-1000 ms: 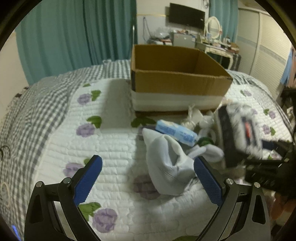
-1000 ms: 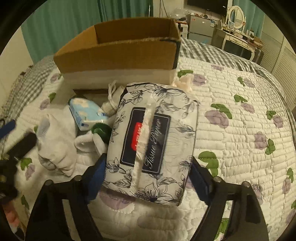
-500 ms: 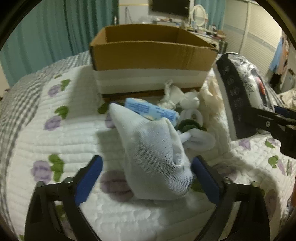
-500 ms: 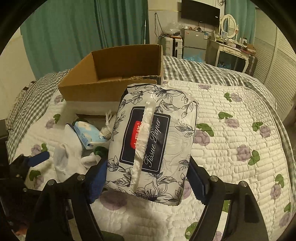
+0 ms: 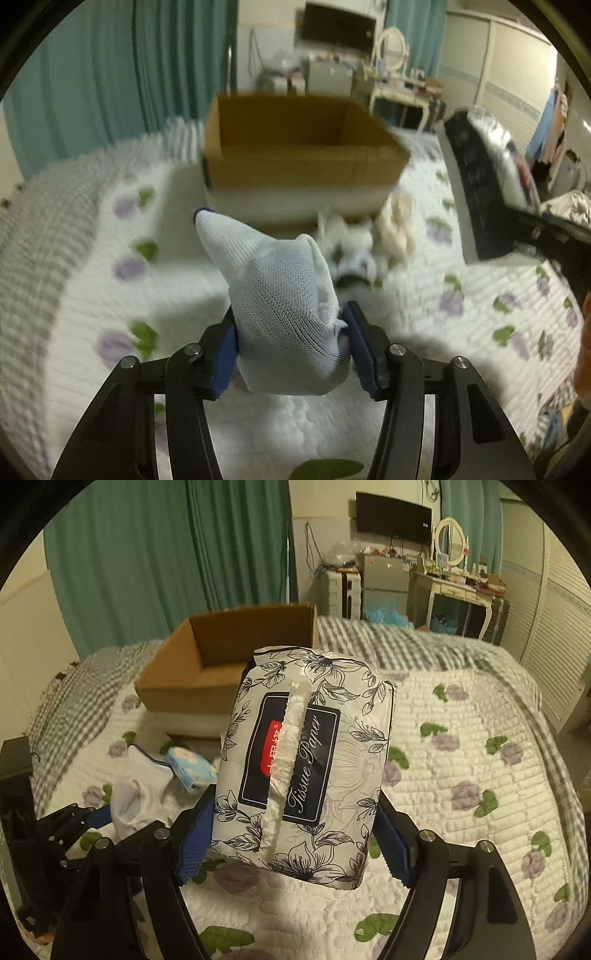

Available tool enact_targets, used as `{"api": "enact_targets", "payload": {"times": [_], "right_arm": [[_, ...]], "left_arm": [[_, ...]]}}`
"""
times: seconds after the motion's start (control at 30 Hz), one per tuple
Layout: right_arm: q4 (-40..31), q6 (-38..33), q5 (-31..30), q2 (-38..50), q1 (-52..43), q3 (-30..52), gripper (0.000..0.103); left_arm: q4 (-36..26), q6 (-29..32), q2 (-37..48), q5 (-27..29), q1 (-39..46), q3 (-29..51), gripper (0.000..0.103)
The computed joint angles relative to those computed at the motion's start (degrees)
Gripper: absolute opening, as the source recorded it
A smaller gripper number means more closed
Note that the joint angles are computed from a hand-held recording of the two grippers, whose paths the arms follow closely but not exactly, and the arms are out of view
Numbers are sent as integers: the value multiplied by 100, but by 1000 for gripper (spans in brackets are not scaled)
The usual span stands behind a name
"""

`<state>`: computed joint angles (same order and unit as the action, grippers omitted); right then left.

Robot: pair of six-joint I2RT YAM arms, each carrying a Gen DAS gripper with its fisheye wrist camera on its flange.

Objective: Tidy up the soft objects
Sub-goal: 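Carry both items into the box and open both tools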

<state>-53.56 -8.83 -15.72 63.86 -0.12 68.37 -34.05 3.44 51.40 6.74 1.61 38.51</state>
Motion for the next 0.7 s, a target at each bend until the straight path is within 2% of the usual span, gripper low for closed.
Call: {"api": "enact_targets", "payload": {"times": [0.2, 0.3, 0.43, 0.7], "right_arm": [[-374, 18, -225, 178, -69, 915, 78], [-483, -2, -196, 322, 116, 1431, 78], [-631, 29, -315, 803, 336, 2347, 78], [-764, 34, -6, 2264, 882, 4117, 78]], "left_arm": [[-402, 264, 48, 168, 445, 1339, 53], [-319, 375, 261, -17, 395, 1765, 53], [-276, 409, 801, 151, 442, 2438, 53], [293, 680, 2053, -214, 208, 2841, 53]]}}
